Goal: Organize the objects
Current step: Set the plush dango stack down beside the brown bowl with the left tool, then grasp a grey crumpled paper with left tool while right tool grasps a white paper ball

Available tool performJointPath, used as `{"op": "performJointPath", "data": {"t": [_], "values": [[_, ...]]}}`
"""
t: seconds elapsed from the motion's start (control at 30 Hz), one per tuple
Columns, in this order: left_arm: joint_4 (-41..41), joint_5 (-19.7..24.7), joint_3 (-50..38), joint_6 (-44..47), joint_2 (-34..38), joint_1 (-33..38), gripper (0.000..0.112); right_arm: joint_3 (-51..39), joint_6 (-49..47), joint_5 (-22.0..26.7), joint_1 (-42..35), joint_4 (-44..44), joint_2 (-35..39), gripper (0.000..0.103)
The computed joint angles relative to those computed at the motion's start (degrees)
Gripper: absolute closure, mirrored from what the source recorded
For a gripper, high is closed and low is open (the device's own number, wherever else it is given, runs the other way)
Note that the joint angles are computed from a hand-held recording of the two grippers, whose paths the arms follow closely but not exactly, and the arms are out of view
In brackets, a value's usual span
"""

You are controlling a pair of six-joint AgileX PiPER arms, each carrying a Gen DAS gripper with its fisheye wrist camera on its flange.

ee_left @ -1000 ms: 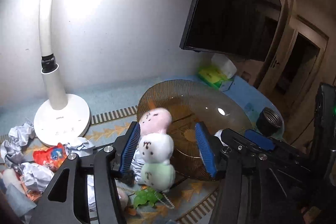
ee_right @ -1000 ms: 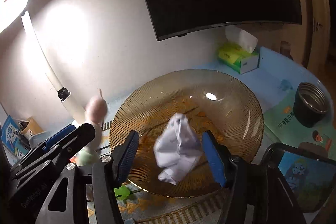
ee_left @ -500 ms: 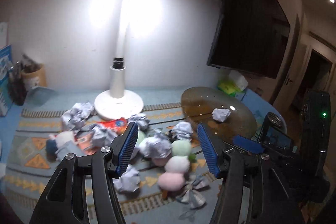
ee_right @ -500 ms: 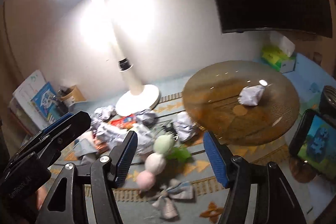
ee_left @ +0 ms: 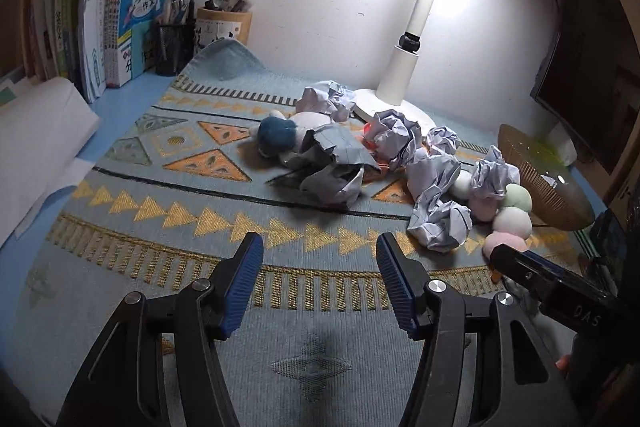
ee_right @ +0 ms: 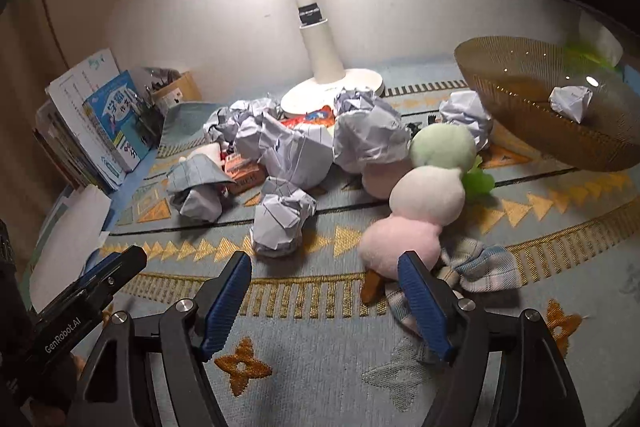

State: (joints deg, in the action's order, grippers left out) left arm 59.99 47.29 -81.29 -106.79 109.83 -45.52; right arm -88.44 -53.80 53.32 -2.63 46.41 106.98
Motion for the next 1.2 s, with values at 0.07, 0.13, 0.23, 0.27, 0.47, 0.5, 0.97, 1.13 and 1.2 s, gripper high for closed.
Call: {"op": "performJointPath", "data": {"t": [0.07,0.13,0.23,0.27,0.47,0.5,0.97,1.13,1.2], "values": [[1.2,0.0,0.6,-1.6,-0.1,-0.1,0.056,1.2,-2.7,-0.5,0.1,1.4,-0.7,0.025],[-0.2,-1.9,0.7,0.0,-0.1,0.6,0.056,2.0,-3.3,-1.4,0.4,1.1,-1.1,0.020],[-1.3,-2.5,0.2,0.9,0.1,1.0,0.056,3.1,-4.0,-2.6,0.8,1.0,-1.8,0.020],[-2.3,-3.4,0.2,1.8,0.0,1.5,0.056,3.2,-4.1,-2.7,0.9,0.9,-1.8,0.020],[-17.6,-12.8,-3.5,19.0,-1.0,9.3,0.054,-3.0,1.6,3.1,0.7,-1.8,0.5,0.020],[-20.1,-13.1,-5.0,22.3,-0.3,10.6,0.044,-5.1,2.7,5.0,0.8,-1.9,1.0,0.020],[-36.1,-11.4,-19.3,41.9,11.8,16.5,0.053,-19.4,12.7,5.7,10.6,-14.7,11.9,0.034],[-35.0,-14.6,-16.5,41.0,10.2,16.3,0.086,-19.4,11.1,4.2,11.7,-14.2,12.1,0.053],[-31.3,-14.0,-15.4,38.5,8.9,15.0,0.088,-18.6,9.5,5.0,10.4,-11.5,11.6,0.054]]}}
